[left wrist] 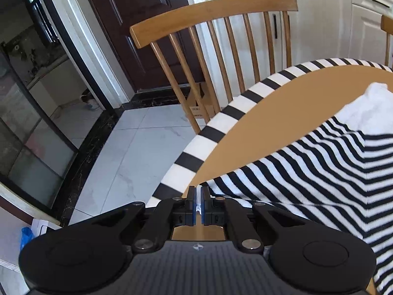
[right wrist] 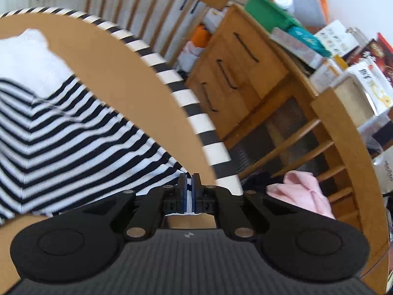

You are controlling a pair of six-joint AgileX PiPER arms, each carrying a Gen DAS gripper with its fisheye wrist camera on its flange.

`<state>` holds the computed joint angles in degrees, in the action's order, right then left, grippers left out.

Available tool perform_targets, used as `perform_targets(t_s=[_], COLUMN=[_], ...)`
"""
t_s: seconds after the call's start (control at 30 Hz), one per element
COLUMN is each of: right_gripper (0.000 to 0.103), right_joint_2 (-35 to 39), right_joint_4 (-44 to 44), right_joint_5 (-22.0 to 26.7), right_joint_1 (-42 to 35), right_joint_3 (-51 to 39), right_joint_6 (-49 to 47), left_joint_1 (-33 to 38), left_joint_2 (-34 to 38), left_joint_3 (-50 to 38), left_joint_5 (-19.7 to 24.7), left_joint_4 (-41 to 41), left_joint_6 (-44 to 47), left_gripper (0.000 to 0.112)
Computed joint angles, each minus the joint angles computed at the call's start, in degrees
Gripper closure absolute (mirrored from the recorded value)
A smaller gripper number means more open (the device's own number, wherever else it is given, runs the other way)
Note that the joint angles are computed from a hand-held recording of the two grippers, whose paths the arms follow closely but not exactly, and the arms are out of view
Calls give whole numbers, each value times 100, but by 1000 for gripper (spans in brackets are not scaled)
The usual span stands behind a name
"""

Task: Fold clothes
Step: 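Pull the hem to straighten the sweater, then open both grippers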

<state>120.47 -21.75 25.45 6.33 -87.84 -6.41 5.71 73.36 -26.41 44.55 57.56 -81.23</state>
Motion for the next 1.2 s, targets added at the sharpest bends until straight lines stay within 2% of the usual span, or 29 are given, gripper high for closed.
perform_targets(t_s=[0.13, 0.23, 0.33, 0.4, 0.43, 0.5, 0.53, 0.57, 0.67, 0.73, 0.83, 1.0, 1.1, 1.2], right_gripper=[100, 100, 93, 73, 72, 73, 72, 70, 72, 72, 75, 76, 76, 76], right_joint_2=[137, 302, 287, 164, 16, -277, -368, -342, 288, 772, 1292, 1855, 1752, 1388], right_joint_4=[-368, -218, 569, 884, 1080, 2077, 2650, 3223, 4717, 4744, 4402, 4186, 3993, 4064], right_joint_5=[16, 209, 448, 572, 429, 24, -45, 115, 1206, 1368, 1348, 1674, 1603, 1267], right_joint_1=[29, 46, -39, -112, -172, -370, -375, -352, -297, -57, 301, 578, 734, 822], right_joint_3=[-192, -386, -490, -498, -391, -141, -138, -341, -1555, -2134, -2686, -3393, -3136, -2387], right_joint_6=[143, -127, -845, -1161, -1416, -2458, -2870, -3166, -3651, -3386, -2996, -2555, -2783, -3383], left_joint_1=[305, 412, 506, 739, 806, 773, 761, 766, 451, 190, -54, -353, -502, -605], left_joint_2=[263, 450, 295, -83, -305, -757, -905, -940, -342, 278, 1133, 2172, 2432, 2535], left_joint_3=[-117, -134, -89, -49, -43, -34, -73, -162, -701, -1099, -1605, -2177, -2243, -2127], left_joint_5=[-163, -264, -422, -589, -587, -540, -618, -850, -1249, -1325, -1463, -1550, -1555, -1565], left_joint_4=[290, 397, 301, -116, -248, -162, -116, -52, 309, 603, 897, 865, 970, 1327], left_joint_6=[12, 46, 480, 1148, 1384, 1467, 1511, 1542, 1081, 656, 201, 78, -45, -398], left_gripper=[109, 109, 107, 103, 101, 102, 98, 96, 89, 87, 87, 87, 87, 87])
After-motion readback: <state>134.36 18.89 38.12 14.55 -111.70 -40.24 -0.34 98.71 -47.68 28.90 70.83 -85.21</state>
